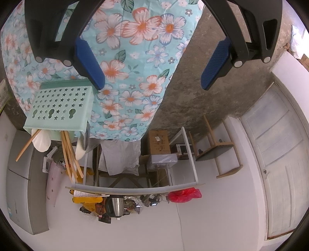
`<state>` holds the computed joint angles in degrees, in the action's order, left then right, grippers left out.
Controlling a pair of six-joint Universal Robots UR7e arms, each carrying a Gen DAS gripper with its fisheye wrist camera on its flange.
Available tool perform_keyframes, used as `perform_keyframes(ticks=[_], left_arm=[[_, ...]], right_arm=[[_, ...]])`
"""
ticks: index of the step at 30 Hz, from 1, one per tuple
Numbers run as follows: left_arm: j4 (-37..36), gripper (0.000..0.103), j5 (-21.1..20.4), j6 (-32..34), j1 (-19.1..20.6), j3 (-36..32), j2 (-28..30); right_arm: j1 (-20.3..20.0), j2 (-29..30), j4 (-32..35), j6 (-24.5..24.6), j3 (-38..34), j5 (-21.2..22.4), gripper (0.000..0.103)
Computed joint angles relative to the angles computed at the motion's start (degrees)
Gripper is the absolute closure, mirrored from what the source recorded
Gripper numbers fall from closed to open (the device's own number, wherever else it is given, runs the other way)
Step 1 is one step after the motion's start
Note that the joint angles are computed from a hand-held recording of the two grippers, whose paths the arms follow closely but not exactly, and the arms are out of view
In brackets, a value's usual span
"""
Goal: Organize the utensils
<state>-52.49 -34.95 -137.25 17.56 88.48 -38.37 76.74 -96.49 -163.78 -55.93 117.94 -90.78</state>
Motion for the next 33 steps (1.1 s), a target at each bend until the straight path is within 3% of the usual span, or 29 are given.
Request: perform_keyframes(ticks=[33], left_arm=[[1.6, 0.006, -0.4, -2.8, -0.4, 0.5, -0.9]], right_arm=[[-0.4, 0.1, 0.3, -0.1, -0.5, 0.3, 0.008]])
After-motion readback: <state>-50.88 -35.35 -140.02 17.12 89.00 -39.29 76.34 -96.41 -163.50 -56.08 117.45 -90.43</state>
